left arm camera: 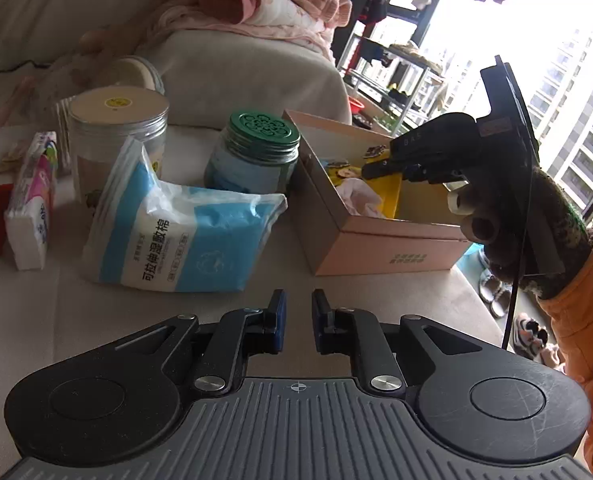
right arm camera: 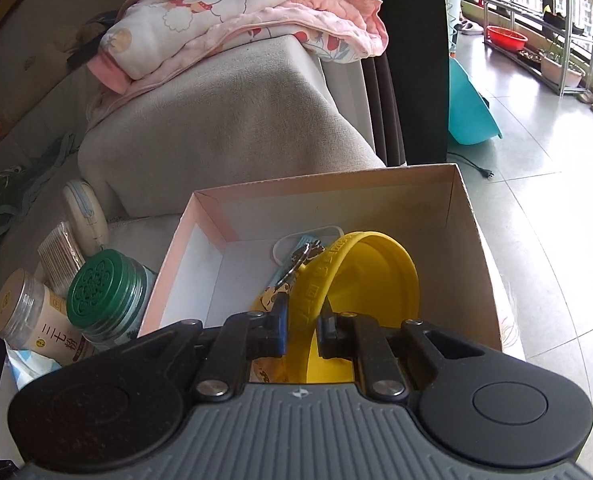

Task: Organize soft objects
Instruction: 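Lower the yellow funnel toy into the box and open the right tool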

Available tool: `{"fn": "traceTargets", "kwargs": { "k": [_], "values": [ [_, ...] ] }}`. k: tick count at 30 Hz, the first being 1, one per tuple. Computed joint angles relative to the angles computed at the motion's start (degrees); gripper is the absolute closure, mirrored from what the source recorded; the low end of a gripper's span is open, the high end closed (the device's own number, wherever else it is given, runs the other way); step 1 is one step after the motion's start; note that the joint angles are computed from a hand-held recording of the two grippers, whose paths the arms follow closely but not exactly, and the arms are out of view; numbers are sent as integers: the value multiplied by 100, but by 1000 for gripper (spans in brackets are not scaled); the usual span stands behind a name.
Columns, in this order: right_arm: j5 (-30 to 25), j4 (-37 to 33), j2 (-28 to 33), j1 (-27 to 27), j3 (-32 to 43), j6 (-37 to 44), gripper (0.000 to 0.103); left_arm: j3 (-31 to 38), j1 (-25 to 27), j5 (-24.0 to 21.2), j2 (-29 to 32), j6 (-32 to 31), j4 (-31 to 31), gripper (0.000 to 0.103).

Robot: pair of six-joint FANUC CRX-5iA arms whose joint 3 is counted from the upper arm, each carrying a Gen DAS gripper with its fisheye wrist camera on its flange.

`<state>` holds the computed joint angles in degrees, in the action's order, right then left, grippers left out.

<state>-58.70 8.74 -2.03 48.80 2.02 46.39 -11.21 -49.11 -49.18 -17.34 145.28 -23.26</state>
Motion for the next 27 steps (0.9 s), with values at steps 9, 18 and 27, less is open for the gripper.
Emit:
{"fn": "traceTargets", "kwargs": {
  "k": [9,18,27],
  "values": [
    [-742,577,4,297,49,-130,58,1,-70,-104,-3,86,-49,88],
    [-458,2172,-643,992,-789,-824,35,155,-215,-411,4,289,-289,88],
    [-345,2681,-1182,1870,-1113,-1404,23,22,-391,-600,-320,579,-615,88]
  ]
}}
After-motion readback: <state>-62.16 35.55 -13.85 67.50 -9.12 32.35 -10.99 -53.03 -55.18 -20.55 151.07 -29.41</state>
